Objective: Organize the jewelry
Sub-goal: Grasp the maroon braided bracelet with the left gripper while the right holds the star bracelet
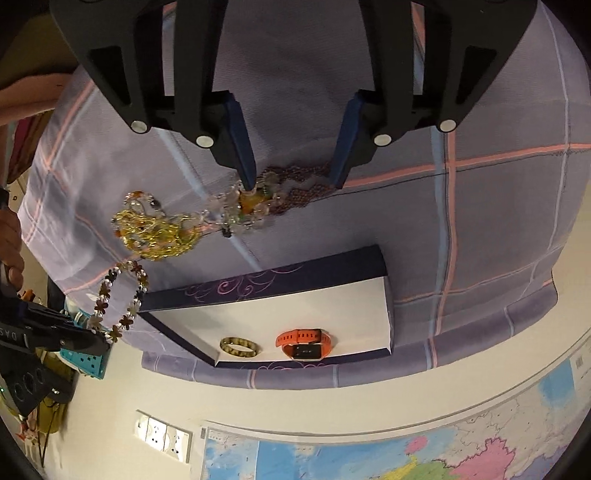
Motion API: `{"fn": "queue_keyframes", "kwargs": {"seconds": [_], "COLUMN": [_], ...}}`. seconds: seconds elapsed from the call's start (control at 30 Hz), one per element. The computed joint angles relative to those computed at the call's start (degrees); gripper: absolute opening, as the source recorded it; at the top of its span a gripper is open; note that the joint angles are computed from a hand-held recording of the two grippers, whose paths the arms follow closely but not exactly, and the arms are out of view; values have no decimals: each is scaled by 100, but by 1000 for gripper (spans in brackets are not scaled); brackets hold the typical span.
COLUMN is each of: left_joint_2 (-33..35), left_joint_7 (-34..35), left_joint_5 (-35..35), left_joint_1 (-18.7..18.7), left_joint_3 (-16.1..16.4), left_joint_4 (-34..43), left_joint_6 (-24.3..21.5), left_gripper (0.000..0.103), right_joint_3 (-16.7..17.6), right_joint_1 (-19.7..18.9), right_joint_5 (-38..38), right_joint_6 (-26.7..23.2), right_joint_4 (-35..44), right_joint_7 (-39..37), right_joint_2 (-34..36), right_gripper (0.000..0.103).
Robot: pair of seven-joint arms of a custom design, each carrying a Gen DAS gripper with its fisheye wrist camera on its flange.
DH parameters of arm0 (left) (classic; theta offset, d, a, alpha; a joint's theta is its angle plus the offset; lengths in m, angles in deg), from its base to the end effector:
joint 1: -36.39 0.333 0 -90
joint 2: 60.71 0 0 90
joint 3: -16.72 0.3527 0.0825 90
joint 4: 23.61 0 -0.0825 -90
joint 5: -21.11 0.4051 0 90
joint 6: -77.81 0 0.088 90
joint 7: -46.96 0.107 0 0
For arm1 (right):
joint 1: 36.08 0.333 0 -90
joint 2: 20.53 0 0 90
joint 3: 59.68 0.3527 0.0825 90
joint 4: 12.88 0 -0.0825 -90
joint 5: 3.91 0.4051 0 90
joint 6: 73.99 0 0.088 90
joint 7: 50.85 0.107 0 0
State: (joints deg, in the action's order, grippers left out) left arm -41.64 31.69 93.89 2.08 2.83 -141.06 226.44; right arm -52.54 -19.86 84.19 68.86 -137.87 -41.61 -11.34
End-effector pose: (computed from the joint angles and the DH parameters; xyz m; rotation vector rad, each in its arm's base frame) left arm 0.4115 -0.4783 0.3139 -1.7986 1.8546 -0.7263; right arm 0.5399 0.2258 0.3491 -1.8935 1.0575 0.2049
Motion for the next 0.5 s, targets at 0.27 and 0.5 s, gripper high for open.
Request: {"fn": "queue_keyframes", "kwargs": {"seconds": [0.27,0.5], "left_joint_2": [-116,-43], "left_joint_7": [-81,223], "left_joint_5": [-98,-235], "left_joint_1": [104,150], "left_joint_3": [27,24], "left_joint_4": [-159,-83], "left_joint_6": [-97,44], "left_gripper": [42,6], "right_joint_3": [3,35], "right_joint_1": [-7,-14], "right_joint_5": [-73,-104], "right_joint_6": [-6,5], "right_joint_4": [36,90], "right_joint_7": [110,157], "right_joint_2": [90,162], "right_gripper": [8,8]}}
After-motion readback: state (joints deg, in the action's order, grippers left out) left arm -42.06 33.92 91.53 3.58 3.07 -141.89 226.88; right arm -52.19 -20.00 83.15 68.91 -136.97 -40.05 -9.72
